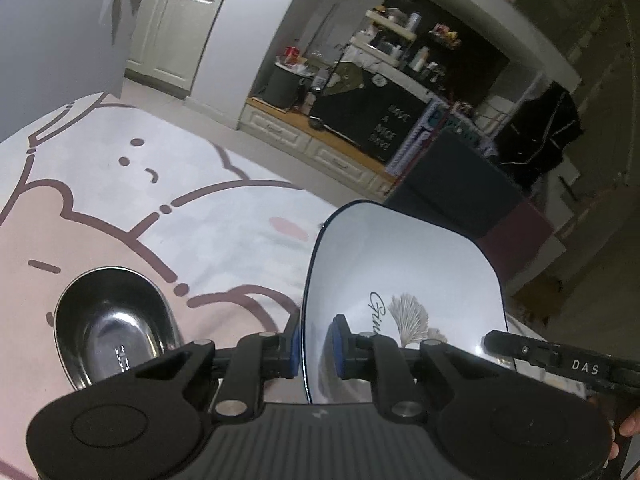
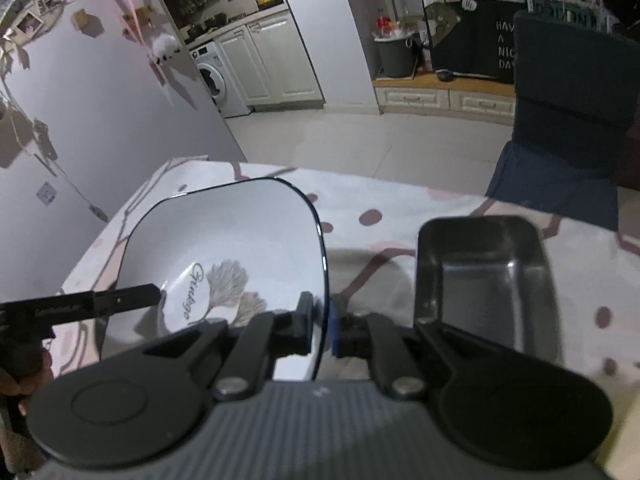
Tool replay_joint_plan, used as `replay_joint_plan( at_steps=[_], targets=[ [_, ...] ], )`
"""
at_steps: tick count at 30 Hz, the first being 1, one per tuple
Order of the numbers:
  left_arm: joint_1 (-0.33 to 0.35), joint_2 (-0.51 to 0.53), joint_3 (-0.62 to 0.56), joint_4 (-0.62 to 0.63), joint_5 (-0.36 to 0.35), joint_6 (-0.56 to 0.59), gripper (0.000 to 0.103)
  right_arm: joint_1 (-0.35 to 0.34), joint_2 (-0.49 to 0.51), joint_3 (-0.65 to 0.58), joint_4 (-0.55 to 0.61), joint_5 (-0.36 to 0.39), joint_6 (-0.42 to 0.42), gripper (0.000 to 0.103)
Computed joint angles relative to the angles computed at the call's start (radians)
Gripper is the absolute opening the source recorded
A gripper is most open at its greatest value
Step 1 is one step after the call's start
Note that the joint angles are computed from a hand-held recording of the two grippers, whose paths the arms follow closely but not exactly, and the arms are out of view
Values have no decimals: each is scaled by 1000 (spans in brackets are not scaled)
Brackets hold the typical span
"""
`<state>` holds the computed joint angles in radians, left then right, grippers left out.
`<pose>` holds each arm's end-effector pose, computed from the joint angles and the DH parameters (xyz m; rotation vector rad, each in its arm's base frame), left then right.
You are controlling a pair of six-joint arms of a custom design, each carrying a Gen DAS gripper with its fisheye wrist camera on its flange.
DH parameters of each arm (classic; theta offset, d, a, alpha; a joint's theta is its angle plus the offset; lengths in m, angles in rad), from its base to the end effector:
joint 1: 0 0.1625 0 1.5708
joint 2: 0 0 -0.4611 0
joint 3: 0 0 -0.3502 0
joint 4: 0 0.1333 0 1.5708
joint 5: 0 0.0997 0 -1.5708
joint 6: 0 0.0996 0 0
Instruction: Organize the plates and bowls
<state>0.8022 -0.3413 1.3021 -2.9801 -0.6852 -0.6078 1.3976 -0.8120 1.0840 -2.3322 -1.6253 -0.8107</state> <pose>-0.3717 -0.6871 0.0162 -0.0679 2.4826 -1.1786 -0.0101 -0.7996 0.3621 0.8611 -2.6703 0.5814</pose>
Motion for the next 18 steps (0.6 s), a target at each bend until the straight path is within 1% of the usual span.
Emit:
replay_joint_plan(
  at_steps=[2,6,8,10,12,14,18],
  targets=[
    [-21,-18,22,12,-12,-3,16,2,-42,44,-16,2,10,10],
    [-67,-55,88,-7,-32,-24,16,-2,-138,153,-65,11,37,10],
    [-98,-71,113,27,-24,-30,16,-13,-194,210,-82,28,43,10],
    [-122,-85,144,46,-31,-31,17,-23,-257,279,-98,38,57,10],
    [-141,-100,183,50,-64,-52,17,-33,-315,351,-132,32,58,10],
    [-161,-109,217,54,-94,-71,17,-45,-367,421,-173,30,76,10],
    [-195,-115,282,51,-148,-100,17,-91,-461,531,-215,40,92,10]
  ],
)
